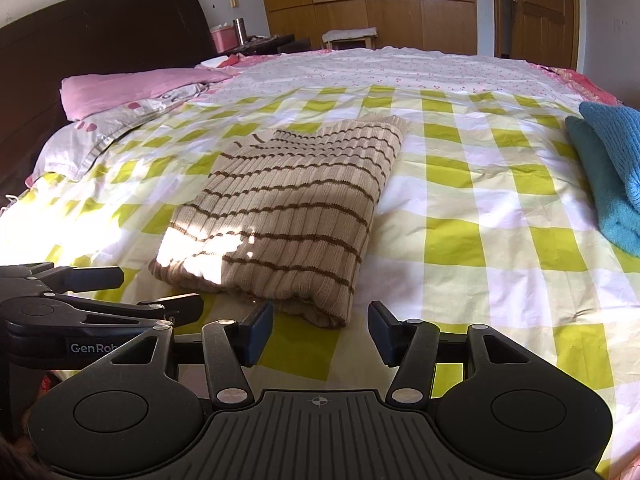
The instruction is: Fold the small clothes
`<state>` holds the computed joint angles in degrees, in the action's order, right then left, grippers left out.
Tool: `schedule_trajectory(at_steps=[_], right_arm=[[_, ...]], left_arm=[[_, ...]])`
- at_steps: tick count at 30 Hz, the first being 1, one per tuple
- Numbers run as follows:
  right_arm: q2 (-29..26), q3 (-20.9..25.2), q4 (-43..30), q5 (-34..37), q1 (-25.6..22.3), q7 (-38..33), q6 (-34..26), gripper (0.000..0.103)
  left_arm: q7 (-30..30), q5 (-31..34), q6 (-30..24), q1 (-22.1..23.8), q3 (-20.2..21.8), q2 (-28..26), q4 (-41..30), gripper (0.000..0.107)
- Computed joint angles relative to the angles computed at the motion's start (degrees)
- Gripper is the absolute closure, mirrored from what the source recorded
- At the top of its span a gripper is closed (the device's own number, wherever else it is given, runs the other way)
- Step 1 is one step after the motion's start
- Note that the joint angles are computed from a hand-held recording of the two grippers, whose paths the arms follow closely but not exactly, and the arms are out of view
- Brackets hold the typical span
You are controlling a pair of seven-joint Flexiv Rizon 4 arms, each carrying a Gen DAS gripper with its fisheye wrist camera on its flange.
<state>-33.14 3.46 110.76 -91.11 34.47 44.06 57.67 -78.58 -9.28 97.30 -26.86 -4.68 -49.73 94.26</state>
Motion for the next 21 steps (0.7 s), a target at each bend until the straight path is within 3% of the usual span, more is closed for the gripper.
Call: schedule_trajectory(at_steps=[5,21], right_arm=[[-0.2,0.1,0.2,0.3,0.1,0.1,0.1,0.05],[-0.7,0.0,0.1,0.2,0.3,0.5,0.9,0.05]], left_arm=[[-0.6,-0.1,0.0,-2.3,2.8,0.1,-0.2,0.01],[-1.4,-0.2,0.6,-2.7,3.3,0.1,0.8,0.011]])
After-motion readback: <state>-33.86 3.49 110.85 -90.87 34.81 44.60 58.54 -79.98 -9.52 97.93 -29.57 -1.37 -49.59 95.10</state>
